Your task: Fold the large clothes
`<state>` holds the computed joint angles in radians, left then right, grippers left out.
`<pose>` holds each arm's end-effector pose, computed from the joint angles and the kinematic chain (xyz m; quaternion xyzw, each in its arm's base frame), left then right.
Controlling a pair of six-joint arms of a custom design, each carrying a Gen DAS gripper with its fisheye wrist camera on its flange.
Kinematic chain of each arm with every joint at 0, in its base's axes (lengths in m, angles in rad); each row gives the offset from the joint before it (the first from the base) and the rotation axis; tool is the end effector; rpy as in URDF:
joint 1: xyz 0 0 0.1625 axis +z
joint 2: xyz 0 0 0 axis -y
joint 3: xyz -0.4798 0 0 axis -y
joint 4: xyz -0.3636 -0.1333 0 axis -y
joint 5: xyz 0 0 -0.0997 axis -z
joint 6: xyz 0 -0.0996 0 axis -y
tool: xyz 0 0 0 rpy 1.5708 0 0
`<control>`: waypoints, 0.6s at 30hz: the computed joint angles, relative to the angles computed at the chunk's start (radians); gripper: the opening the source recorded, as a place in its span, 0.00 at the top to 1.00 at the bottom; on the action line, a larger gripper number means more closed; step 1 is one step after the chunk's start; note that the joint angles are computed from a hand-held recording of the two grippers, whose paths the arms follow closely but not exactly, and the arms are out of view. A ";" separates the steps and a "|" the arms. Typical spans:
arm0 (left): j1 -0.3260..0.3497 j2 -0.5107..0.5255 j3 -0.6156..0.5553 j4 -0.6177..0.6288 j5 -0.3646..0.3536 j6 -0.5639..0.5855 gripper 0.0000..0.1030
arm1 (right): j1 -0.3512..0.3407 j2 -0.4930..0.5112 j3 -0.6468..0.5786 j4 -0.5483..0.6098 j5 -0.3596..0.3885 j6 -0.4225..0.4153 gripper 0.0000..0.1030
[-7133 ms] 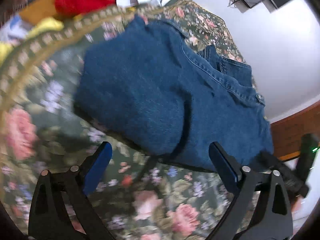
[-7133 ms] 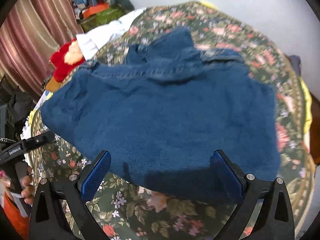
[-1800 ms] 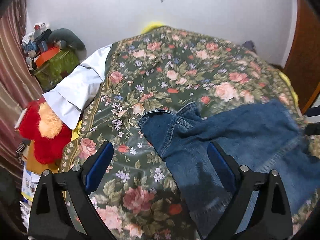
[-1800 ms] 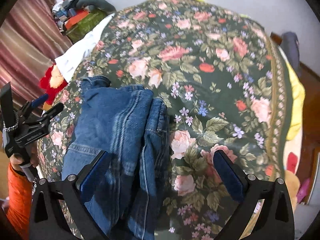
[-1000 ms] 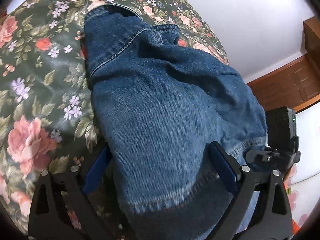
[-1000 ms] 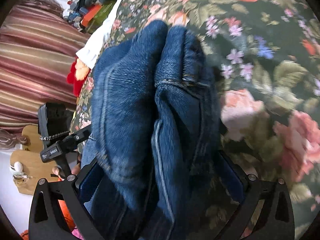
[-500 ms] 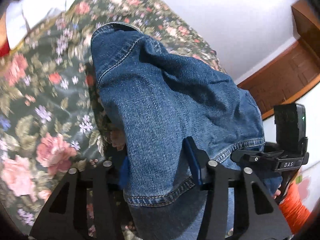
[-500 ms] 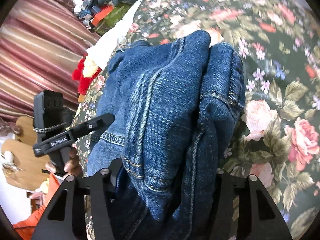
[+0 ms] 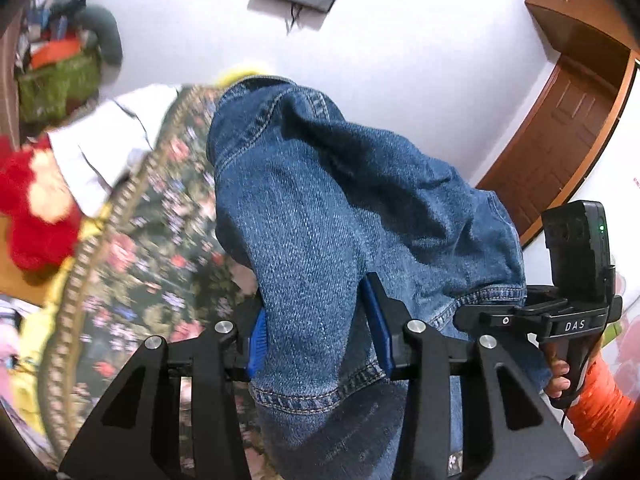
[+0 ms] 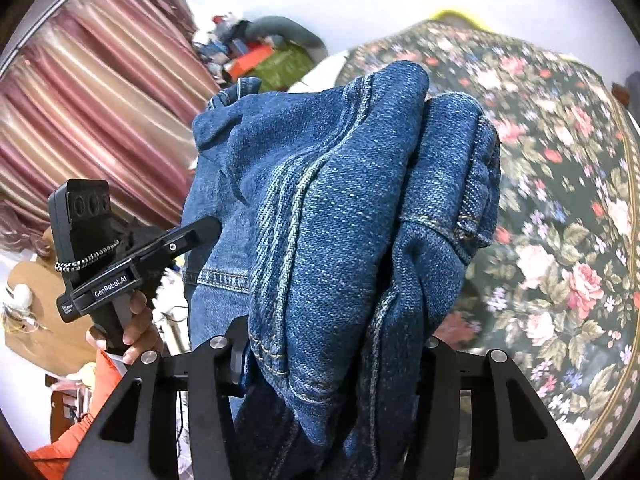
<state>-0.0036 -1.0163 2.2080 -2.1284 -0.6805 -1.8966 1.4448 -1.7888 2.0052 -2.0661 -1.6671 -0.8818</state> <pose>-0.4311 -0.2092 0.1231 -0.0051 0.8680 -0.4497 0.2105 0.0757 -0.3871 0.4850 0.3587 -0.9218 0.0986 0.1088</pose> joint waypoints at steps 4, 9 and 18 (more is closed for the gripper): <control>-0.059 -0.042 -0.047 0.213 -0.021 -0.109 0.60 | 0.037 -0.037 0.034 0.011 0.019 0.024 0.53; -0.081 -0.059 0.019 0.224 -0.150 -0.208 0.60 | 0.027 -0.028 0.102 0.004 0.026 0.046 0.53; -0.048 0.013 0.308 -0.221 -0.301 -0.245 0.85 | -0.100 0.192 0.252 -0.228 -0.125 0.078 0.54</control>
<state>-0.0516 -1.0030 2.5163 -2.3499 -0.9811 -2.1419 1.3444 -1.5965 2.2571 -2.2945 -1.7925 -0.8039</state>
